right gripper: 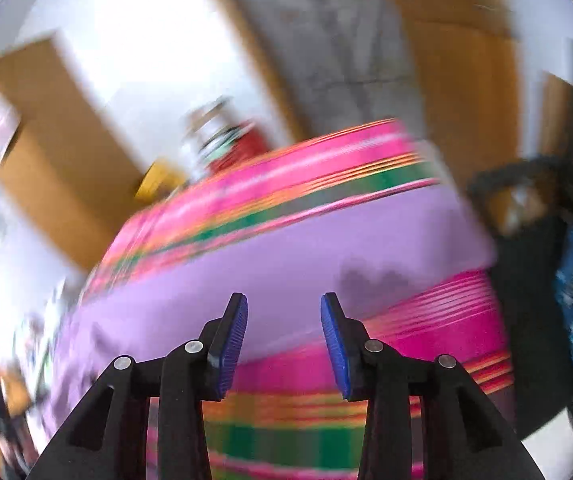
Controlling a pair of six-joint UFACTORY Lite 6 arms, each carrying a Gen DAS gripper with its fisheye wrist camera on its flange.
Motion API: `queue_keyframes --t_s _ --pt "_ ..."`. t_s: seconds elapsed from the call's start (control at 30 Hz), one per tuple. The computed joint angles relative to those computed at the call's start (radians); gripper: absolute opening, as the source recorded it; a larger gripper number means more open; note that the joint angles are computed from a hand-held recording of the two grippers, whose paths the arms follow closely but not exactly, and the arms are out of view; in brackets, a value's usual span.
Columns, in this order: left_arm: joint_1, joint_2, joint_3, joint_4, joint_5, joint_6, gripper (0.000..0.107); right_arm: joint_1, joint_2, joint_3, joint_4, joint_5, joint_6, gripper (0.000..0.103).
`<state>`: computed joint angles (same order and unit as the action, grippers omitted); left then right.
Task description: Fold clothes
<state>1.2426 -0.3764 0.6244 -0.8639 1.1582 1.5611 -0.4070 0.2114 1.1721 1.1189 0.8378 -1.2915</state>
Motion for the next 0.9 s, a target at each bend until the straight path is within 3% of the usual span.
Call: queue_keyframes --t_s 0.07,0.23,0.5,0.6,0.67,0.7,0.73,0.8,0.9 --pt "-0.149 -0.055 -0.035 -0.020 -0.080 -0.040 0.022 0.116 -0.096 -0.124 0.006 -0.030 -0.036 0.040" --pt "-0.502 -0.074 -0.086 -0.031 -0.317 -0.129 0.022 0.476 -0.175 -0.294 -0.017 -0.293 -0.104 0.040" --pt "-0.699 0.004 -0.118 -0.062 -0.543 -0.129 0.022 0.703 -0.102 -0.291 0.017 -0.503 -0.259 0.040" --pt "-0.708 0.039 -0.114 -0.099 -0.562 -0.088 0.020 0.732 -0.045 -0.246 -0.017 -0.536 -0.241 0.040" --pt "-0.705 0.039 -0.115 -0.119 -0.563 -0.064 0.006 0.734 -0.024 -0.233 -0.031 -0.543 -0.245 0.032" --pt "-0.693 0.032 -0.117 -0.119 -0.549 -0.061 0.005 0.738 -0.016 -0.230 -0.031 -0.554 -0.251 0.023" --pt "-0.670 0.032 -0.116 -0.129 -0.524 -0.044 0.005 0.744 -0.010 -0.228 -0.017 -0.565 -0.264 0.015" --pt "-0.600 0.026 -0.115 -0.145 -0.451 0.011 0.004 0.746 -0.009 -0.229 0.023 -0.569 -0.301 0.010" --pt "-0.493 0.010 -0.116 -0.145 -0.339 0.079 0.004 0.706 -0.034 -0.237 0.041 -0.514 -0.339 0.008"
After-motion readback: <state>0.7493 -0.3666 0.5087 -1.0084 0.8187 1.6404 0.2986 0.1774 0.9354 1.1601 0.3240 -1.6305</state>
